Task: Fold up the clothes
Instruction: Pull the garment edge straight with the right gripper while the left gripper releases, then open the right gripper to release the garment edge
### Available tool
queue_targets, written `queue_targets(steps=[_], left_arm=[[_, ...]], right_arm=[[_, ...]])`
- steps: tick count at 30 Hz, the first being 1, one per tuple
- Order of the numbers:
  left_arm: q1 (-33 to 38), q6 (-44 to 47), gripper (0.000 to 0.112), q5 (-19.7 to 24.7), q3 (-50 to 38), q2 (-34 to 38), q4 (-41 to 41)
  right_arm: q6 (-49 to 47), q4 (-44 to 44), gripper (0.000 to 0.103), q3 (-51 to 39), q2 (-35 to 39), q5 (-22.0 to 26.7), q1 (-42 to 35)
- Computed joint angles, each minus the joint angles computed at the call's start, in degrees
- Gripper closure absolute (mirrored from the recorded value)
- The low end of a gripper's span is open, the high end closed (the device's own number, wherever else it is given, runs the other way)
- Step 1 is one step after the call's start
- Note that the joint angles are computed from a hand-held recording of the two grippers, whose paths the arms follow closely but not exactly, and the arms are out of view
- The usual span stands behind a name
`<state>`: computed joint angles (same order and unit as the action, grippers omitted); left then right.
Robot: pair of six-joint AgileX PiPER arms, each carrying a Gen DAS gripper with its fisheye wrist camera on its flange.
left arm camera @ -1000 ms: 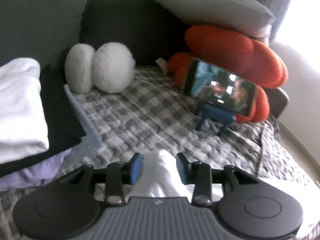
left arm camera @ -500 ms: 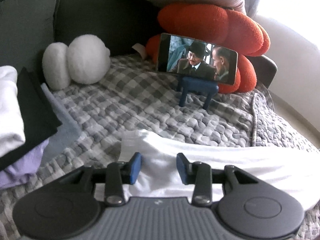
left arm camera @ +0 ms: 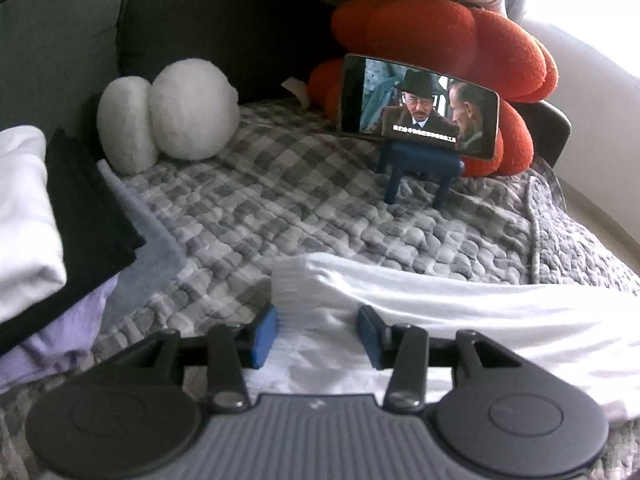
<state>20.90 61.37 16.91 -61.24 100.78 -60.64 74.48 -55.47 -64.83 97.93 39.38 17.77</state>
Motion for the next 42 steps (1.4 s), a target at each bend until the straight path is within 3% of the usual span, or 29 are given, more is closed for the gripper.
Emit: queue_targets(steps=[3,4,5,9,13,15,19,21,22,25,28,29,31,35,39,42], left_arm=[[1.5,-2.0,0.066,1.9,0.1,-1.5,1.3],[1.9,-2.4,0.066,1.9,0.4,-2.2,1.5],[2.4,-2.8,0.066,1.9,0.6,-2.9,1.7],[3.5,-8.4,0.066,3.2,1.0,-5.6,5.6],[4.2,-13.3,0.066,6.7,1.5,-9.0,8.9],[3.6,-18.3,0.066,9.1,1.0,-11.0,12.1],[-0.3,-32.7,0.065,18.2,-5.2,-12.3,20.9],[-3.0,-38.2,0.065,23.0,-9.0,-12.4,22.8],[-5.2,-41.9,0.065,23.3,-9.9,-12.4,24.6],[-12.0,-52.2,0.065,23.3,-11.8,-12.1,30.8],[-14.3,-53.7,0.065,23.8,-11.0,-10.5,29.9],[-14.4,-53.0,0.065,24.2,-10.6,-9.6,28.5],[-15.6,-54.9,0.066,20.6,-8.7,-8.0,30.0],[-16.1,-48.1,0.068,14.5,-3.9,-5.4,30.7],[-12.8,-45.6,0.067,14.2,-4.5,-5.3,27.6],[-12.7,-45.6,0.066,13.5,-4.9,-5.5,31.0]], right_arm=[[0.0,1.7,0.068,-0.5,-2.2,1.5,1.5],[2.1,0.3,0.055,-0.3,-3.0,3.2,3.3],[5.0,-1.6,0.052,0.2,-3.9,4.8,5.5],[15.1,-2.3,0.052,4.2,-9.3,3.7,12.5],[20.5,0.1,0.052,2.7,-9.6,3.5,18.7],[21.8,2.1,0.052,0.2,-9.3,2.0,20.5],[18.3,10.8,0.051,-9.2,-6.6,-2.5,21.8],[16.0,14.8,0.042,-14.7,-4.0,-2.8,23.4],[17.1,15.4,0.037,-16.9,-2.7,-3.0,24.5],[20.6,16.7,0.035,-21.0,1.2,-6.4,27.2],[6.4,21.7,0.034,-22.8,5.1,-6.9,29.5],[0.7,23.3,0.034,-23.7,6.2,-4.5,30.4],[-6.4,24.9,0.034,-24.1,7.0,-1.5,31.4],[-25.2,34.1,0.034,-20.1,5.2,-7.1,30.8],[-37.7,41.0,0.034,-23.3,8.7,-2.7,31.4],[-44.0,45.3,0.034,-27.2,12.1,0.1,31.1]])
